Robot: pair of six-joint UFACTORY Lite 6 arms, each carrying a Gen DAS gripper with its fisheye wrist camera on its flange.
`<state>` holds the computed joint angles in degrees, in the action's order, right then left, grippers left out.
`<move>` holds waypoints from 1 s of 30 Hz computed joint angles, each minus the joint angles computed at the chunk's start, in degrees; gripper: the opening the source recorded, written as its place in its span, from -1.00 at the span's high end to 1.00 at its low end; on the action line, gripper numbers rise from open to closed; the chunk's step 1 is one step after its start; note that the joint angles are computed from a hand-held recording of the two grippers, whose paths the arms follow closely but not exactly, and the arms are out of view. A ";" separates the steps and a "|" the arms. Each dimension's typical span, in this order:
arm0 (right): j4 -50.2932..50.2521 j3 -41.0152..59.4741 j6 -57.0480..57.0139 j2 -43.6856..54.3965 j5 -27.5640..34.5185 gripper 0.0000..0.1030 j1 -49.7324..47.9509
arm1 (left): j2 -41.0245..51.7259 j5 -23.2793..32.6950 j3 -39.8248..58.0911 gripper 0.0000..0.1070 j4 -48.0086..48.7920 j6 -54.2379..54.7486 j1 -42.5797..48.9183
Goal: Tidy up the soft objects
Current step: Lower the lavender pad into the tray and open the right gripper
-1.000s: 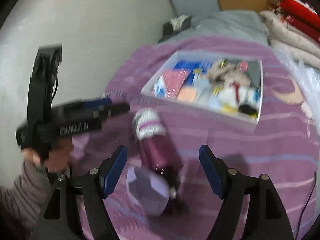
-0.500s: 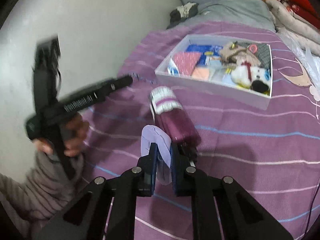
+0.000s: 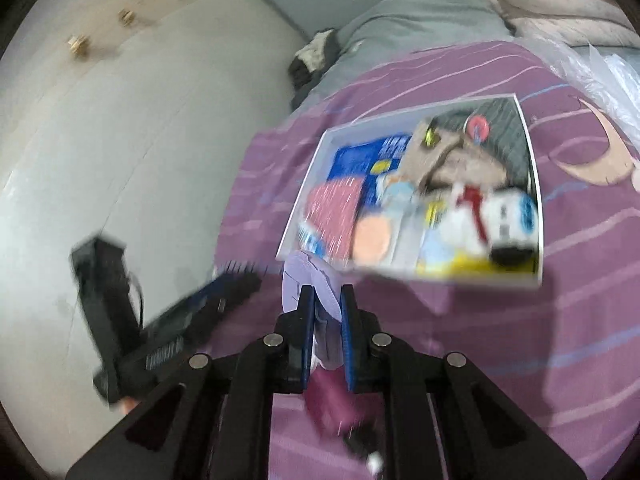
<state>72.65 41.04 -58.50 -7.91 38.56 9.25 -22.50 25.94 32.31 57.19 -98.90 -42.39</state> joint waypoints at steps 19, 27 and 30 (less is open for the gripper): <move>-24.26 23.38 18.69 27.51 -14.85 0.36 8.90 | 16.63 4.28 9.35 -0.50 9.03 -2.27 -1.02; -16.80 4.90 11.91 3.14 -22.09 -0.49 9.77 | 12.22 9.20 8.95 -0.50 5.48 -0.28 -5.05; -22.15 -0.16 18.19 -8.24 -22.62 -0.56 10.70 | 8.59 14.91 9.08 -0.50 3.20 -0.73 -9.09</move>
